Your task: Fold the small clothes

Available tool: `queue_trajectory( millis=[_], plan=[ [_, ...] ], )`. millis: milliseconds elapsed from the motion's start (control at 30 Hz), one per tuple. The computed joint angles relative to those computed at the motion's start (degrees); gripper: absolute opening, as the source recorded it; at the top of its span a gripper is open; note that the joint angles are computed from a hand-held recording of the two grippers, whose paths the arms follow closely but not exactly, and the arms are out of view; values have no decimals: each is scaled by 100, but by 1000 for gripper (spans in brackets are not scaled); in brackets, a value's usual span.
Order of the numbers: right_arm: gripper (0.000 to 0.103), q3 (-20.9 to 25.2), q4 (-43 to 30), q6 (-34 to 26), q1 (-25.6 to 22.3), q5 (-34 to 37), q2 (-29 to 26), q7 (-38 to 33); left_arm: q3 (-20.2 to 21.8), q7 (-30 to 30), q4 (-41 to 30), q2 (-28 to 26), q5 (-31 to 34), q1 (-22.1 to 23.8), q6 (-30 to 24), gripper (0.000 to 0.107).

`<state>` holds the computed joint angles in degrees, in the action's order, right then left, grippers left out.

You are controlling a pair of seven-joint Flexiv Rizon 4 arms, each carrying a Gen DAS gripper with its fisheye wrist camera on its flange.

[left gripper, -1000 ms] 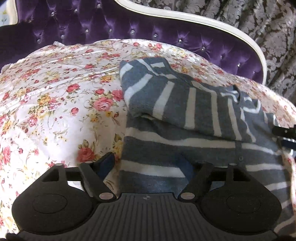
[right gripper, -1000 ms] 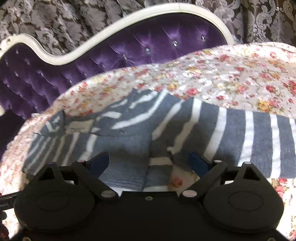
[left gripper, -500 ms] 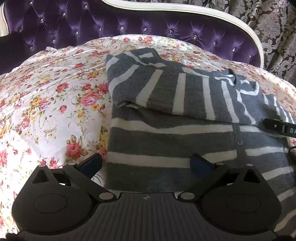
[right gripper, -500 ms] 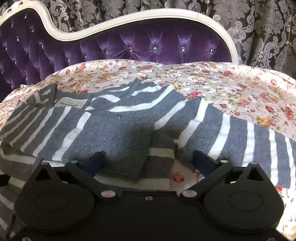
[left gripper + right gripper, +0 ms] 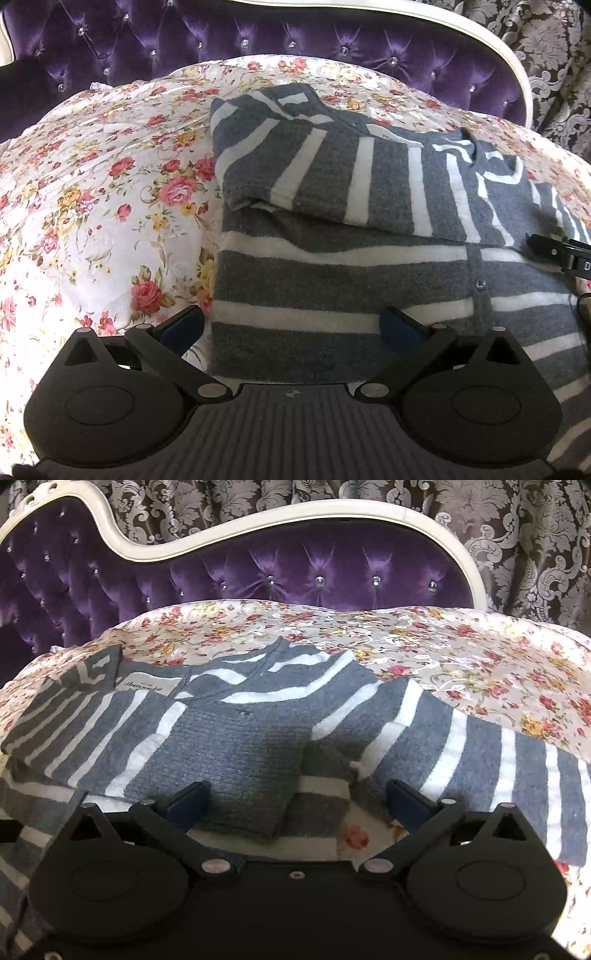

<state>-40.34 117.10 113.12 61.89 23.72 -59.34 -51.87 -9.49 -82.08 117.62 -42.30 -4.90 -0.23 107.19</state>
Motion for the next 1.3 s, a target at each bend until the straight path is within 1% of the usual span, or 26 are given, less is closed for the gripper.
queue_trajectory(
  millis=[100, 200, 300, 333, 400, 467, 567, 700, 800, 933, 1067, 1167, 1200, 1233, 1300],
  plan=[
    [103, 134, 21, 178, -121, -35, 46, -101, -31, -7, 9, -18, 39, 35, 66, 103],
    [103, 337, 44, 264, -303, -91, 204, -320, -61, -36, 21, -2, 48, 66, 70, 102],
    [102, 596, 102, 201, -542, -239, 518, -561, -4, -79, 44, 26, 33, 4, 145, 101],
    [100, 696, 124, 211, -627, -242, 618, -594, 9, -90, 59, 36, 40, -10, 187, 101],
    [97, 932, 179, 309, -824, -156, 821, -578, 18, -120, 109, 53, 85, -16, 345, 101],
    [97, 1101, 273, 412, -957, 16, 1020, -535, 30, -155, 149, 94, 119, -25, 460, 101],
    [97, 936, 488, 508, -777, 397, 1164, -567, -86, -248, 214, 144, 256, 107, 665, 101],
    [97, 563, 903, 355, -473, 706, 1486, -630, -242, -403, 253, 186, 396, 272, 712, 101],
    [97, 383, 1235, 416, -388, 804, 1762, -586, -456, -508, 284, 217, 579, 480, 683, 101],
    [97, 103, 1623, 351, -304, 866, 2096, -584, -523, -627, 326, 242, 729, 549, 787, 101],
    [97, 115, 1952, 269, -557, 786, 2485, -491, -634, -753, 345, 234, 872, 691, 787, 101],
    [97, 79, 2127, 158, -732, 685, 2567, -381, -629, -807, 337, 226, 892, 702, 741, 101],
    [95, 138, 2171, 135, -863, 616, 2588, -340, -627, -814, 333, 223, 897, 703, 720, 101],
    [91, 211, 2226, 129, -997, 542, 2635, -313, -620, -820, 333, 223, 896, 694, 703, 101],
    [89, 387, 2316, 166, -1279, 435, 2691, -263, -584, -826, 338, 227, 876, 651, 681, 101]
  ],
)
